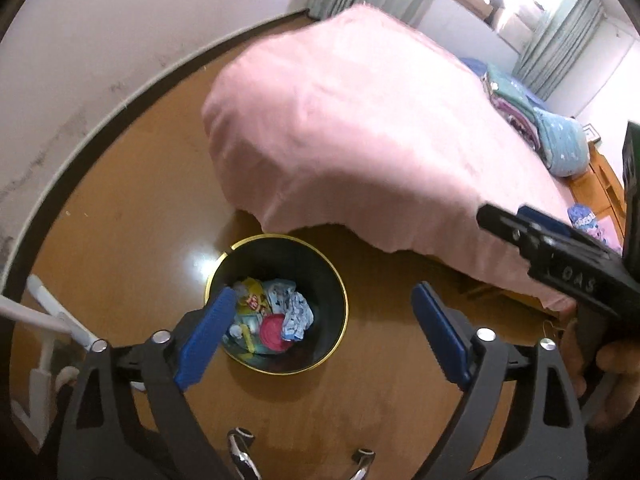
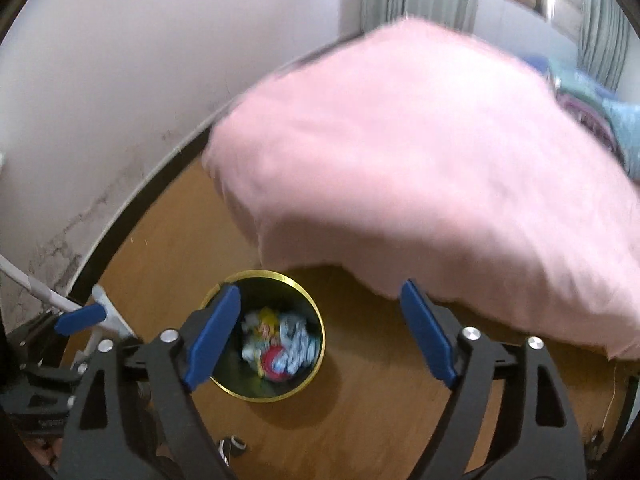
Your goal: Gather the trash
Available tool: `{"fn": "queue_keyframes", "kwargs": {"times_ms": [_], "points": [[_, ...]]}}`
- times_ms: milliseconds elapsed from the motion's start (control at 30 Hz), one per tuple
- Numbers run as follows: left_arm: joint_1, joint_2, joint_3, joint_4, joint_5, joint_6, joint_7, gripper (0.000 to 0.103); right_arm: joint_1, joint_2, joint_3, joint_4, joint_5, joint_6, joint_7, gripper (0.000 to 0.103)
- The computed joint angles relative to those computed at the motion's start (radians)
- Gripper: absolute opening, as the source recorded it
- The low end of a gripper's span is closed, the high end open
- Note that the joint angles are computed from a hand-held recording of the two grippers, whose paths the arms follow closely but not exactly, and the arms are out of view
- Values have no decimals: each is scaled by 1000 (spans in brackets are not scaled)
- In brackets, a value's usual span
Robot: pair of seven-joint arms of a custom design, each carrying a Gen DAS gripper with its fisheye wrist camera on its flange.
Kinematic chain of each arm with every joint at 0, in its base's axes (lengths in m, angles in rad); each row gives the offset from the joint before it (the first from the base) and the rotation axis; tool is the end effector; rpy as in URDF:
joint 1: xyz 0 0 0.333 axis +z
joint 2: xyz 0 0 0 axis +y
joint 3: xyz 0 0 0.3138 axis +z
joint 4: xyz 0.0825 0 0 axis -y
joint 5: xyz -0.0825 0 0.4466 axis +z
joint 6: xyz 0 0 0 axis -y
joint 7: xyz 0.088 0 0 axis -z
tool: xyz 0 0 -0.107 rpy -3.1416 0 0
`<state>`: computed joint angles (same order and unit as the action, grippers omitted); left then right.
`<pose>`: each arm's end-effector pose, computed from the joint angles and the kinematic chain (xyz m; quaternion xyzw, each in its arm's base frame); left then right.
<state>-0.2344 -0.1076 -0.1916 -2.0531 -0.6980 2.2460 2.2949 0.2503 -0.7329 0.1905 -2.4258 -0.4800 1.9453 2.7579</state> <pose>0.5492 -0.2723 0.4956 0.3616 -0.8760 0.3143 0.0561 0.3881 0.1599 0.5731 -0.4205 0.8518 -0.2904 0.1152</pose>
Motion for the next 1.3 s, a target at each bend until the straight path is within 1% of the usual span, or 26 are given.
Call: {"fn": "queue_keyframes", "kwargs": {"times_ms": [100,167,233,300,367,400,467,500,567,600,633,667,700,767,800,833,867,900,967,1033,1100,1200,1300], "points": [[18,-135,25,-68,18,22,2,94,-2,41,67,96,-88,-22,-19,94],[36,-231,52,-117,39,43,-8,95,11,81,93,161,-131,-3,-37,96],[72,-343,85,-175,78,70,-51,96,37,125,102,225,-154,49,-67,96],[127,-447,121,-221,136,82,-99,96,66,180,104,296,-158,145,-91,96],[197,-526,138,-254,212,109,-162,96,97,240,103,362,-142,250,-116,96],[258,-570,139,-270,277,128,-211,96,122,285,97,407,-115,307,-152,96],[348,-631,149,-296,371,159,-277,96,171,383,95,507,-57,382,-240,96],[399,-665,165,-311,413,175,-308,96,188,418,95,543,-38,406,-272,96],[477,-706,190,-331,472,188,-358,96,232,506,97,636,17,444,-352,96],[533,-723,198,-338,509,196,-393,96,254,552,99,683,42,459,-387,96],[582,-726,199,-333,538,198,-437,96,274,591,99,728,67,456,-431,96],[612,-723,201,-322,557,187,-475,96,302,653,101,802,103,437,-511,96],[643,-723,213,-306,569,163,-517,96,320,688,104,847,101,417,-535,96],[655,-751,259,-310,572,153,-529,96,354,731,102,909,93,406,-573,96],[662,-770,272,-323,581,148,-521,96,370,749,100,935,86,403,-584,96],[674,-787,278,-332,594,143,-516,96,389,777,101,975,55,383,-575,96],[692,-813,287,-356,606,155,-513,96,406,791,97,994,24,371,-577,96],[704,-827,294,-374,611,172,-512,96,422,797,93,1003,-9,368,-585,96],[732,-862,292,-399,639,163,-499,96,447,801,82,1016,-67,348,-576,96],[762,-893,278,-418,654,164,-516,96,454,778,73,996,-87,362,-563,96],[745,-908,307,-415,627,139,-519,96,454,752,71,972,-105,376,-557,96],[737,-935,317,-414,604,99,-529,96,446,703,77,913,-180,393,-536,96],[741,-965,310,-431,610,116,-519,96,426,657,91,848,-235,418,-512,96]]}}
